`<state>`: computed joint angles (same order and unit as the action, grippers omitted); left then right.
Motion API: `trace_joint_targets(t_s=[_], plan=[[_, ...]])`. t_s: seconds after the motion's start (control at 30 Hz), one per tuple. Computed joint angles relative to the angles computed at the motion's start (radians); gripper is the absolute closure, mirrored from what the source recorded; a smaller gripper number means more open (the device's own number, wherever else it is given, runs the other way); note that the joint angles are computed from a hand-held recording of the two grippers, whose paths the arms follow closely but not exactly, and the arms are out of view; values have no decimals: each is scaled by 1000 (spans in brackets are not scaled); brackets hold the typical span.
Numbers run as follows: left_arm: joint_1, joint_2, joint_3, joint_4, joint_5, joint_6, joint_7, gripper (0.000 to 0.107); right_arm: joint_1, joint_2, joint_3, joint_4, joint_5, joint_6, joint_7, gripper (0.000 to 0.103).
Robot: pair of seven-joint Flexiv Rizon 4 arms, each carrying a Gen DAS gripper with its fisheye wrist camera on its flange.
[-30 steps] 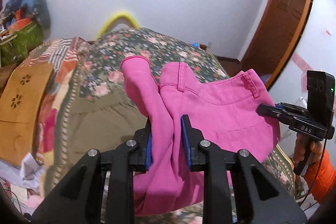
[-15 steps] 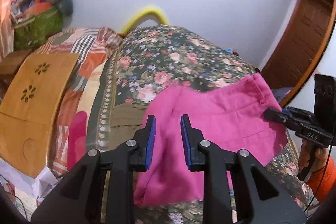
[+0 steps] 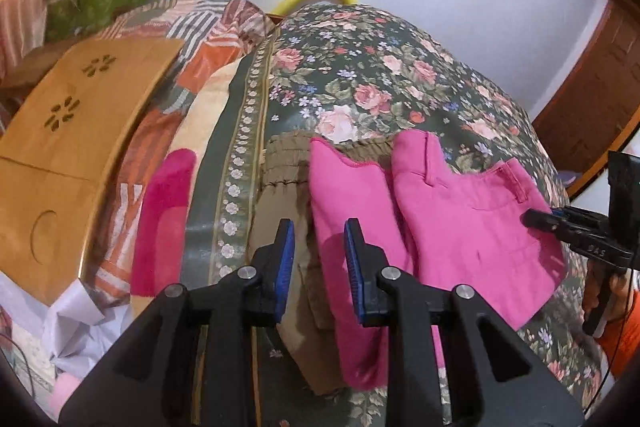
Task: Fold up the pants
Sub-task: 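Lift the pink pants leg with both grippers and fold it over, then open both grippers and lift them off the folded pink pants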
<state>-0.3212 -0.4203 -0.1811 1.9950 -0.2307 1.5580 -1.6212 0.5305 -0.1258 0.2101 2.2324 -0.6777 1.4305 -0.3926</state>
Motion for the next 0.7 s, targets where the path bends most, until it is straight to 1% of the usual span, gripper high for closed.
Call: trace_joint_targets(t_s=[0.03,0.1,0.13,0.17,0.2,0.23,0.3,0.43,0.5,0.6,0.67,0.7], plan=[[-4,4,0,2,4,2,1,83,-3,-2,15,-4,32,-27,-27,79],[-35,15,26,-2,18,-5,-14,83,-8,0,52,-11,124,-92,-106,69],[-58,21,45,-9,30,-14,-25,83,-6,2,58,-11,143,-109,-125,67],[-79,27,65,-16,43,-26,-37,83,-3,2,67,-11,165,-134,-152,61],[-107,32,94,-27,63,-42,-54,83,1,3,74,-14,186,-158,-176,58],[-142,38,129,-43,93,-63,-76,83,6,6,77,-16,196,-183,-190,58],[-183,54,165,-59,144,-83,-113,83,16,25,75,-9,184,-215,-186,58],[-233,101,197,-78,234,-111,-200,83,17,98,75,17,105,-251,-117,58],[-261,133,215,-87,293,-122,-262,83,5,155,88,33,84,-254,-96,57],[-299,191,232,-101,397,-130,-366,83,-21,244,116,51,9,-261,-46,55],[-354,232,270,-138,524,-172,-483,83,-43,313,144,61,-39,-264,-9,54],[-393,258,294,-165,620,-203,-567,83,-55,346,156,66,-55,-262,4,54]])
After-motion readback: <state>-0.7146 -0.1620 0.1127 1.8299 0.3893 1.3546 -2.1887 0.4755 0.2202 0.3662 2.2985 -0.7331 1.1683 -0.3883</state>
